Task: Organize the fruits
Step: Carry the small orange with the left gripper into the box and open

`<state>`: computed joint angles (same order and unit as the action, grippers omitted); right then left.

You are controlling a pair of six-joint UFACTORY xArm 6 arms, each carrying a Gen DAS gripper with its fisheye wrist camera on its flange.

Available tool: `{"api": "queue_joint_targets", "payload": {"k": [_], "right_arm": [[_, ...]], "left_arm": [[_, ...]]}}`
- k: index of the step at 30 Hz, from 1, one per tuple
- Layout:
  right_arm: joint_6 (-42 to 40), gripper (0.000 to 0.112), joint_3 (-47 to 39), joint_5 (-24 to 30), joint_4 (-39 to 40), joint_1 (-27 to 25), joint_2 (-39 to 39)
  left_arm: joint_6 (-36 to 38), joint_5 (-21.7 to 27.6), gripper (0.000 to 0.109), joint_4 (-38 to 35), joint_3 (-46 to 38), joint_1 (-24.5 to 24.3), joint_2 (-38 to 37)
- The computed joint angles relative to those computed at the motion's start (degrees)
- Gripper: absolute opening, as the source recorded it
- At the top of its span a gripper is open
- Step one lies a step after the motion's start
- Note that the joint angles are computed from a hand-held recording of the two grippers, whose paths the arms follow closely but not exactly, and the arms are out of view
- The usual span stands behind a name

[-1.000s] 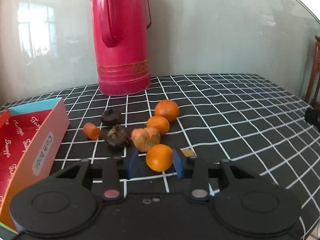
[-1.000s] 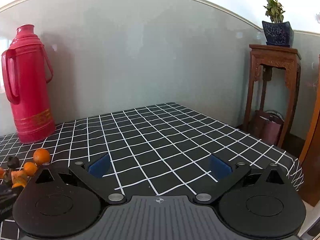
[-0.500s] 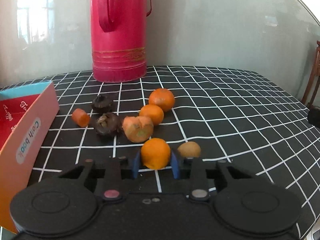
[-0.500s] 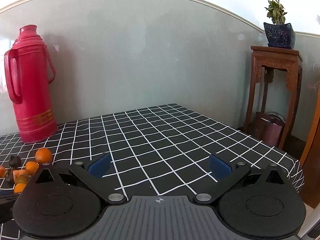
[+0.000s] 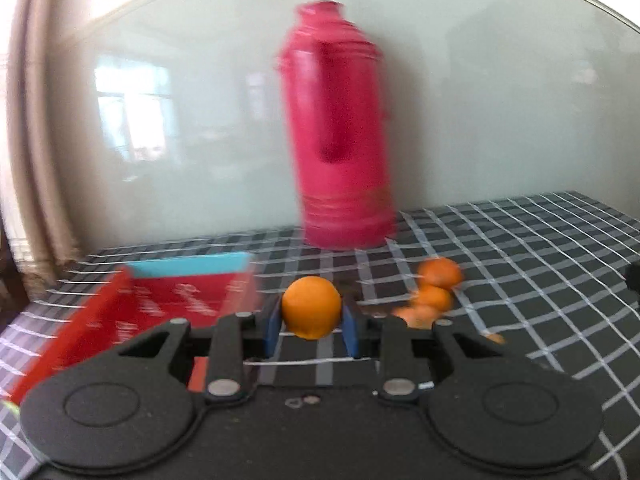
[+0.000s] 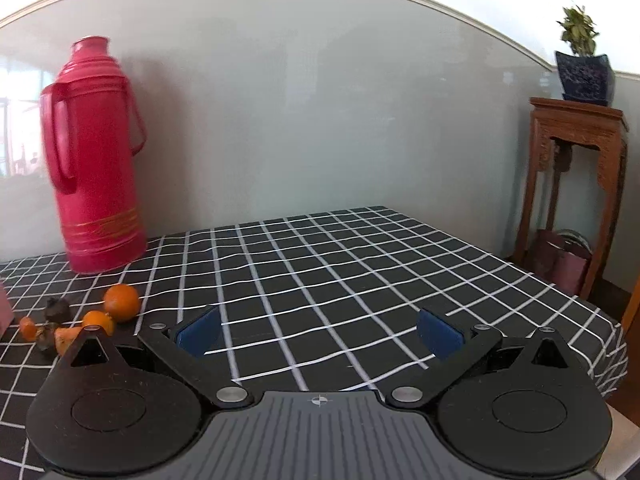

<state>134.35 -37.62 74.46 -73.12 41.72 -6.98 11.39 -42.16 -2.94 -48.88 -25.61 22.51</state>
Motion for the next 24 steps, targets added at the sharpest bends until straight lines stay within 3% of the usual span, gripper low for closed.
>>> {"api": "queue_joint_targets", "payload": {"k": [4, 11, 16, 19, 24], "right_arm": [[-0.4, 0.103, -2.5, -1.1, -2.2, 0.4, 3.0], [-1.9, 0.103, -7.8, -4.4, -6.7, 0.4, 8.4], [-3.1, 0.103, -11.5, -7.1, -8.5, 0.0, 12.0], [-3.8, 0.103, -13.1, -8.4, -9.1, -0.2, 13.5], [-4.6, 0.103, -15.0, -10.3, -9.8, -0.8, 15.3]], "left_arm": [[1.8, 1.5, 0.022, -4.4, -0.1, 2.7, -1.3], [2.2, 12.3, 0.022, -8.7, -2.3, 7.9, -2.8], [-1.1, 19.3, 0.022, -4.8, -2.7, 11.8, -4.0], [-6.7, 22.8, 0.022, 1.5, -3.0, 13.9, -4.5], [-5.4, 21.6, 0.029, 0.7, -1.1, 14.0, -5.7]]}}
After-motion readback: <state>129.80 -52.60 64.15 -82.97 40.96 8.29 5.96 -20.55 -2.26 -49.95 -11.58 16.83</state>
